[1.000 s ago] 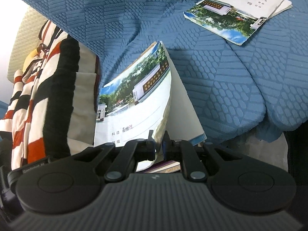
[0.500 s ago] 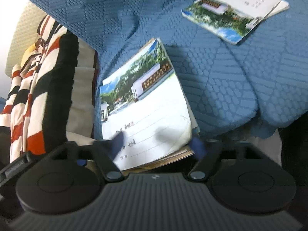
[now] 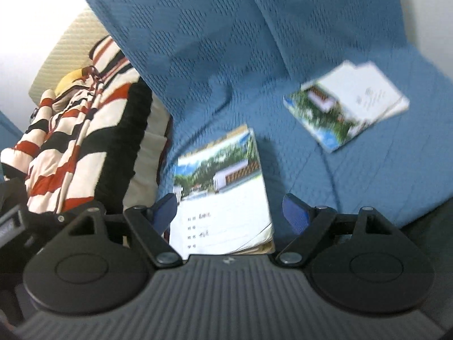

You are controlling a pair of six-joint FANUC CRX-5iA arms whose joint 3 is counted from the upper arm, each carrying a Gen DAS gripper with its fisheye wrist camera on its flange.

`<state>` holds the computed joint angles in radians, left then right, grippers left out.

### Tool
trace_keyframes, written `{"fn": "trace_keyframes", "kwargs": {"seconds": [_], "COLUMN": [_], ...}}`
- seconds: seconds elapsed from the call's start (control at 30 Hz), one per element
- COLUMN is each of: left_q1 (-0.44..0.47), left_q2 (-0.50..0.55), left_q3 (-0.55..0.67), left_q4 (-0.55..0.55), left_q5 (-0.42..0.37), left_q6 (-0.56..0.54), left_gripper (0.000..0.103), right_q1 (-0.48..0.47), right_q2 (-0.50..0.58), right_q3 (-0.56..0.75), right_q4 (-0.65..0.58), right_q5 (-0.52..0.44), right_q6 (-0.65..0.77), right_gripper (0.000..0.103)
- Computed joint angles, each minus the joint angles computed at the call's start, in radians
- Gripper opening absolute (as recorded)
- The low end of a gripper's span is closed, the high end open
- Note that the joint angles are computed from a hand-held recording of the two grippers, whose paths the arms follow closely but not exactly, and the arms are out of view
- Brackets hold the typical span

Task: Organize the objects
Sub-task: 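Lower the booklet onto the book stack and open both grippers, then withdraw both grippers and move toward the photo postcard and white paper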

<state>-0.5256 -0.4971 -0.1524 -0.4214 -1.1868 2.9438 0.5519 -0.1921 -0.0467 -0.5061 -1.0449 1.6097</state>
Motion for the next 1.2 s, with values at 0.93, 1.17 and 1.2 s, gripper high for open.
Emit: {"fn": "trace_keyframes", "kwargs": {"seconds": [0.93, 1.17, 1.2], "left_q1": [-0.373, -0.389, -0.391], "left_q2": [0.367, 0.433, 0.44], "left_q3": [0.426, 0.478, 0.485], "left_q4": [-0.239, -0.239, -0.241], "left_q5": [-0.202, -0.182, -0.182], "left_q6": [0.095, 0.091, 0.09], "left_gripper": [0.102, 0.102, 0.102], "right_q1": [-0.368, -0.439, -0.449], "right_q2": [-0.104, -0.086, -0.085], "right_q3": [0.027, 0.041, 0.04], "right_q4": [-0.105, -0.142, -0.149], "right_q5": [-0.097, -0.135, -0.139], "right_q6": [0.311, 0.379, 0.388], "right_gripper": [0.087, 0.087, 0.087]}}
